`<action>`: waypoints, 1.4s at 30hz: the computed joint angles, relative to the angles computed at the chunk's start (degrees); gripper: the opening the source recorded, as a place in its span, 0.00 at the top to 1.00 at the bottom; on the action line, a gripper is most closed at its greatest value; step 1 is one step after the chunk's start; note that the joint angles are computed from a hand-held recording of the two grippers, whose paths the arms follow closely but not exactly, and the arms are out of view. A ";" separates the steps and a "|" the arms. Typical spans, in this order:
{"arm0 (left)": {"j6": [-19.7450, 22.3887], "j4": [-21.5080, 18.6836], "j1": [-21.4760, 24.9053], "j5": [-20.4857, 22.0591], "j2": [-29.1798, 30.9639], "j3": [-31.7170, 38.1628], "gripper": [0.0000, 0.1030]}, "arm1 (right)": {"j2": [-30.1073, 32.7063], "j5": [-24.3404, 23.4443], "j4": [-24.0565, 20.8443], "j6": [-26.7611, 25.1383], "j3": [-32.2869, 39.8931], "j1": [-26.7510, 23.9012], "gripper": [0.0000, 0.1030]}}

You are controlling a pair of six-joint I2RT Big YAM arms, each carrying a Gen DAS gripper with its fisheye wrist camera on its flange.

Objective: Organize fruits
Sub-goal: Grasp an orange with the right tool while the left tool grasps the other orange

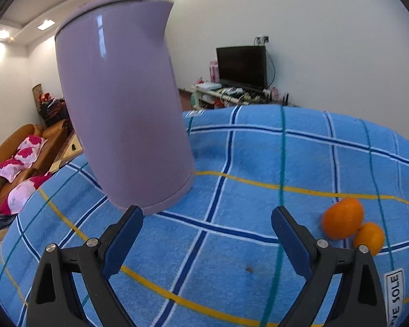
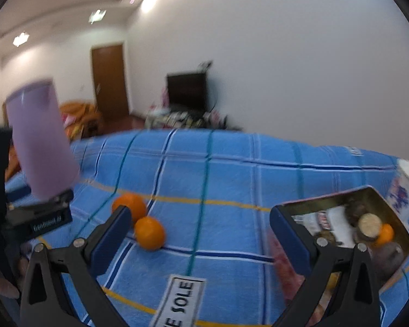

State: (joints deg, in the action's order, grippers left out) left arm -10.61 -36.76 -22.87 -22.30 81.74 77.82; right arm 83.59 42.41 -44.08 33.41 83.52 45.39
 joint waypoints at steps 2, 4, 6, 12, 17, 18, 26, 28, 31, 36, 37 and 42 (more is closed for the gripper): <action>-0.55 -1.56 0.50 0.58 0.70 0.83 0.07 | 2.38 -4.48 -1.80 -2.42 2.70 -0.76 0.01; -0.80 -2.63 0.72 1.15 1.13 1.39 0.07 | 5.02 -8.15 -4.96 -4.19 5.97 -1.49 0.05; -0.58 -3.60 0.85 2.17 1.34 1.68 0.07 | 8.01 -11.09 -8.24 -5.68 9.41 -2.20 0.16; 0.33 -4.38 0.83 4.15 1.52 2.32 0.07 | 12.97 -18.39 -14.25 -5.90 14.30 -4.24 0.43; 1.58 -2.93 0.37 4.97 0.76 1.57 0.07 | 12.78 -22.00 -14.71 -4.79 13.38 -4.77 0.61; 2.09 -2.25 0.21 4.90 0.48 1.22 0.07 | 12.03 -21.77 -13.90 -4.28 12.43 -4.64 0.62; 6.40 4.64 -0.89 10.78 -2.60 -2.64 0.07 | 0.21 -8.38 1.94 -2.79 -2.13 0.08 0.62; 7.33 6.00 -1.39 12.61 -3.18 -3.40 0.07 | -1.42 -6.16 4.04 -2.14 -4.02 0.49 0.62; 8.80 5.42 -2.64 15.74 -3.37 -3.27 0.07 | -2.01 -2.11 4.04 -2.23 -4.48 0.80 0.62; 7.20 0.10 -4.79 17.53 -0.79 0.88 0.07 | -3.86 -1.93 4.97 -1.65 -5.43 -0.12 0.62; 6.13 -2.06 -4.97 18.62 0.55 2.83 0.07 | -4.29 -1.63 5.27 -1.49 -5.80 -0.20 0.62; 4.89 -7.64 -6.75 17.03 5.90 9.02 0.07 | -7.12 -2.22 6.15 0.20 -7.88 -1.44 0.62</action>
State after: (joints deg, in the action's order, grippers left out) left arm -5.73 -44.39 -29.63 -5.27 87.64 86.84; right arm 76.48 40.19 -37.93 33.60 75.64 43.95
